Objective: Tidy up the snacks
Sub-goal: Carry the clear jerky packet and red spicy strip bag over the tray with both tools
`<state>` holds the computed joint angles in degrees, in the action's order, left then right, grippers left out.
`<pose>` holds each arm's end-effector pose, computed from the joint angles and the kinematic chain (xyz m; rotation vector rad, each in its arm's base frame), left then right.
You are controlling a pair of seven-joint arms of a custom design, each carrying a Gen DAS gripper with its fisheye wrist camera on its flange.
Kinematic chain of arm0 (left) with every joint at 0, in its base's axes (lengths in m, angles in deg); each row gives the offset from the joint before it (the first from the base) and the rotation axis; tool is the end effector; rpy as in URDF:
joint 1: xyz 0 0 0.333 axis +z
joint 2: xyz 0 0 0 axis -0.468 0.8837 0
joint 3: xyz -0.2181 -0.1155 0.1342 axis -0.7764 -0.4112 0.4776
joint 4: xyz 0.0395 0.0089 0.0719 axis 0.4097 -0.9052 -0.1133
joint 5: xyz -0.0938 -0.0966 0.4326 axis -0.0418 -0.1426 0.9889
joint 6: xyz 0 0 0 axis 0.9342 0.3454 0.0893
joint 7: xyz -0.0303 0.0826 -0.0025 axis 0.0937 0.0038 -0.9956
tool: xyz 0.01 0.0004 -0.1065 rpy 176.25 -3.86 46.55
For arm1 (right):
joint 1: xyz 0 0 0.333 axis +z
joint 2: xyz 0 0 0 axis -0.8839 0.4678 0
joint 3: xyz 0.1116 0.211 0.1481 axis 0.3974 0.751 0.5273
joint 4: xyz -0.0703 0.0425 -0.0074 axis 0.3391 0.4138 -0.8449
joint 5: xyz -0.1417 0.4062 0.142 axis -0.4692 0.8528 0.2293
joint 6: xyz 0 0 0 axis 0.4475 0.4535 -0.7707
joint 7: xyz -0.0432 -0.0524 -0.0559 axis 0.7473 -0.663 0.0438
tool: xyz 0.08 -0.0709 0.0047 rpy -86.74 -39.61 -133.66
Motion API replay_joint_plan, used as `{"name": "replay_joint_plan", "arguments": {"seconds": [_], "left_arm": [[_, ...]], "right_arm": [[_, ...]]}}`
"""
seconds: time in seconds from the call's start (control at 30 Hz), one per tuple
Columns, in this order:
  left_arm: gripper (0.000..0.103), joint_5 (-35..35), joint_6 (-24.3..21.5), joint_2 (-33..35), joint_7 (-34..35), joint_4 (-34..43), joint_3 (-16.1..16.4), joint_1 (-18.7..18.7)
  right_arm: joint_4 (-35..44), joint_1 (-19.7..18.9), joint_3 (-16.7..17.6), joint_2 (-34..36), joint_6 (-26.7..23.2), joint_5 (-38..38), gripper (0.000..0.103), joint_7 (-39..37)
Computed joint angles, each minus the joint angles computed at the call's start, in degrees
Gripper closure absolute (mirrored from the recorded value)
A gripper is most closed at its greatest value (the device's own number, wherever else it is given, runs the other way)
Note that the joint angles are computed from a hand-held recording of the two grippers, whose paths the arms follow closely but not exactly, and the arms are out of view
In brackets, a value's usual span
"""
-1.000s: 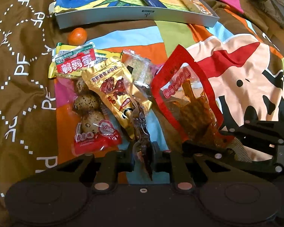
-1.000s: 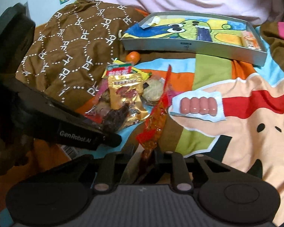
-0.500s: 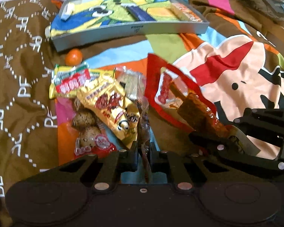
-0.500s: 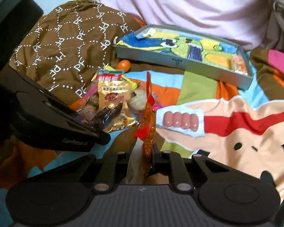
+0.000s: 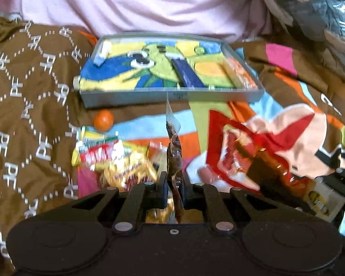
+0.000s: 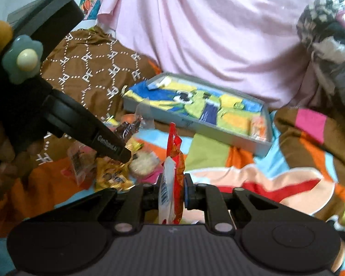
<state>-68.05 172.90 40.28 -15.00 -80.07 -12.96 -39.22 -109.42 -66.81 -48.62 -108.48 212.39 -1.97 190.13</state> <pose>0.4599 -0.3144 0.4947 -1.6361 1.8870 -1.0140 0.3695 0.2178 0.4575 -1.7914 1.0983 -1.0819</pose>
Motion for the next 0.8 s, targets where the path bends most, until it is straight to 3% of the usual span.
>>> {"name": "replay_joint_plan", "arguments": {"seconds": [0.17,0.47,0.67,0.8], "left_arm": [[0.092,4.59,0.01,2.65,-5.33,4.27,-2.56,3.67],[0.092,21.42,-3.1,13.29,-22.13,19.18,-3.96,7.38],[0.092,31.03,-6.52,23.39,-30.38,31.32,-1.14,4.49],[0.092,33.58,-7.52,29.62,-33.6,38.08,1.94,1.17]], "right_arm": [[3.01,-10.76,6.7,0.87,8.0,3.24,0.087,-0.46],[15.47,-33.96,21.98,13.86,23.77,16.12,0.087,-6.82],[23.72,-39.78,24.33,28.35,26.96,14.7,0.086,-13.16],[27.85,-42.83,27.56,36.36,26.82,17.0,0.086,-19.53]]}}
